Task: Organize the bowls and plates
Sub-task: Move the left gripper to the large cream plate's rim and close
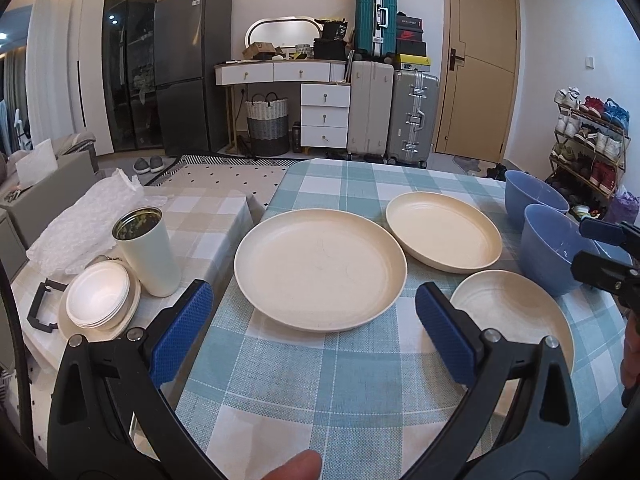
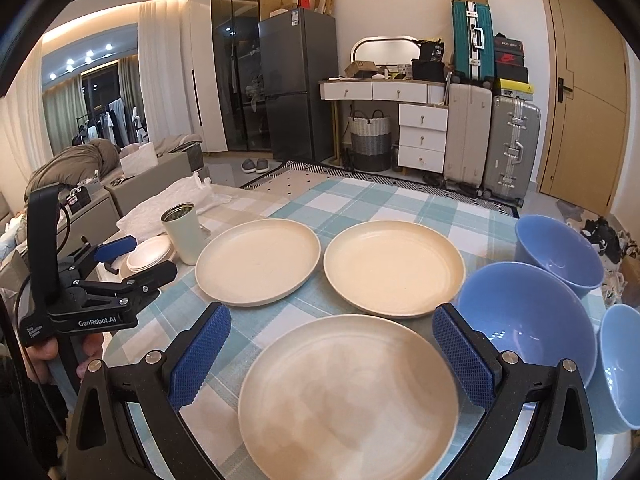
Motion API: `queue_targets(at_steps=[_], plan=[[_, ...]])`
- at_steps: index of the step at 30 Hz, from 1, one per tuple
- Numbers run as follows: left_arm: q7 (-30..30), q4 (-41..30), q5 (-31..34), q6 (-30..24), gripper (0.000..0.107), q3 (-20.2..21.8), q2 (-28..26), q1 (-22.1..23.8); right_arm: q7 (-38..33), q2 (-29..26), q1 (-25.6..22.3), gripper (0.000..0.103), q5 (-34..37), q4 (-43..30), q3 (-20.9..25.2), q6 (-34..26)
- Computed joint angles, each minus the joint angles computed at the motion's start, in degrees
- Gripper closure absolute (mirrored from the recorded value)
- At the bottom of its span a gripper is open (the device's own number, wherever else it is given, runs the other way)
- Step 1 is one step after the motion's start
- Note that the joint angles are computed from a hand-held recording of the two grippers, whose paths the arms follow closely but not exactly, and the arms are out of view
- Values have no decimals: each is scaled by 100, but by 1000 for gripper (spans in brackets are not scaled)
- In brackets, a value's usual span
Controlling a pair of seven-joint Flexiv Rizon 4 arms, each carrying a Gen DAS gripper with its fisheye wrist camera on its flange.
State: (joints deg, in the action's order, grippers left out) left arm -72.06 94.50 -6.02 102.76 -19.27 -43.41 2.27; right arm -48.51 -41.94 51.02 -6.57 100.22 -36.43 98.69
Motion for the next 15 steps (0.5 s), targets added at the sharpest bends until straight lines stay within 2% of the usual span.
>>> queue_targets(at_steps=[3, 5, 10, 15], plan=[[-15, -109, -72, -51, 6, 152, -35, -112, 42, -24, -329, 0, -122, -284, 368, -185], [-3, -133, -78, -111, 6, 47, -61, -20, 90, -26, -590, 0, -251, -455, 654, -300], [-36, -330, -233, -237, 6, 111, -199, -81, 247, -110, -885, 0, -667, -809, 873, -544], [-51, -498, -387, -415, 6, 133, -275, -74, 333, -194, -1425, 0, -1101, -1299, 1475, -844]])
